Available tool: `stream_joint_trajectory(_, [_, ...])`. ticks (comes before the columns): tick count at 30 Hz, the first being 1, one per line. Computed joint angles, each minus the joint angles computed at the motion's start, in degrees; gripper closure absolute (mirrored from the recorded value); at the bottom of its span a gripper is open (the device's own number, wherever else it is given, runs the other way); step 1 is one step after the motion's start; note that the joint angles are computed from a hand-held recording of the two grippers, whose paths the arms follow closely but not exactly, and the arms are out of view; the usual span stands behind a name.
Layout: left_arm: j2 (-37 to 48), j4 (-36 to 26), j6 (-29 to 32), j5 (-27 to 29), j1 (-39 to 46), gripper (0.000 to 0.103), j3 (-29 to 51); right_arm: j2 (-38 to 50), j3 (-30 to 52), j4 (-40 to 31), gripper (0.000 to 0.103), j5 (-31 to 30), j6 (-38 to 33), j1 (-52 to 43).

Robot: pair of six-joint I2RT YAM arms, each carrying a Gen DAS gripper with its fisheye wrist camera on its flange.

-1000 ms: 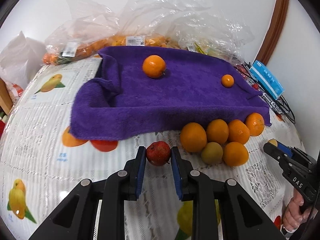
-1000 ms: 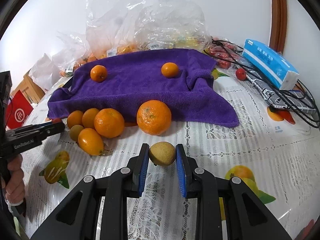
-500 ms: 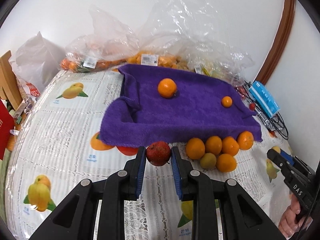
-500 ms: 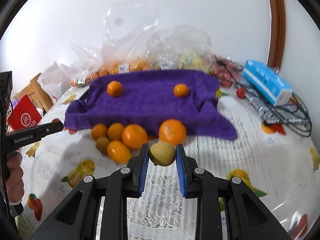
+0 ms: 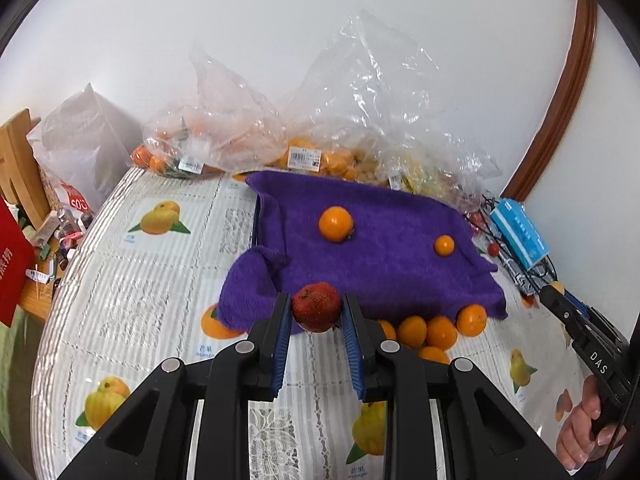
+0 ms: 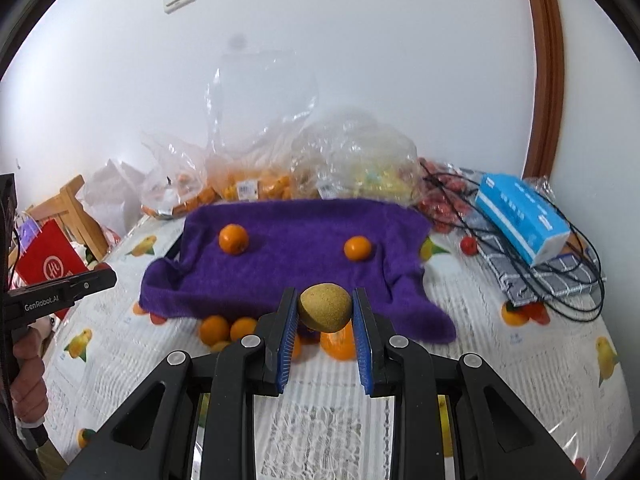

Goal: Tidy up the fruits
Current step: 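Lift and carry both held fruits over the purple towel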

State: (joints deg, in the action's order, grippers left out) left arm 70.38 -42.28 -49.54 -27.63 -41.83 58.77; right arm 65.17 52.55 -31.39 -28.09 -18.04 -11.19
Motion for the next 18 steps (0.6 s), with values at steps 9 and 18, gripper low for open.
stream_joint_trajectory(9, [2.29,1.87,4.24,1.74,3.96,0.079,3.08,2.61,4.93,2.22,0.076,1.96,2.81,3.05])
stream_joint_trajectory(18, [6.06,5.34,7.33,5.56,8.77,0.079,4.4,8.97,7.76,5.67,0.076,4.34,4.37,5.91])
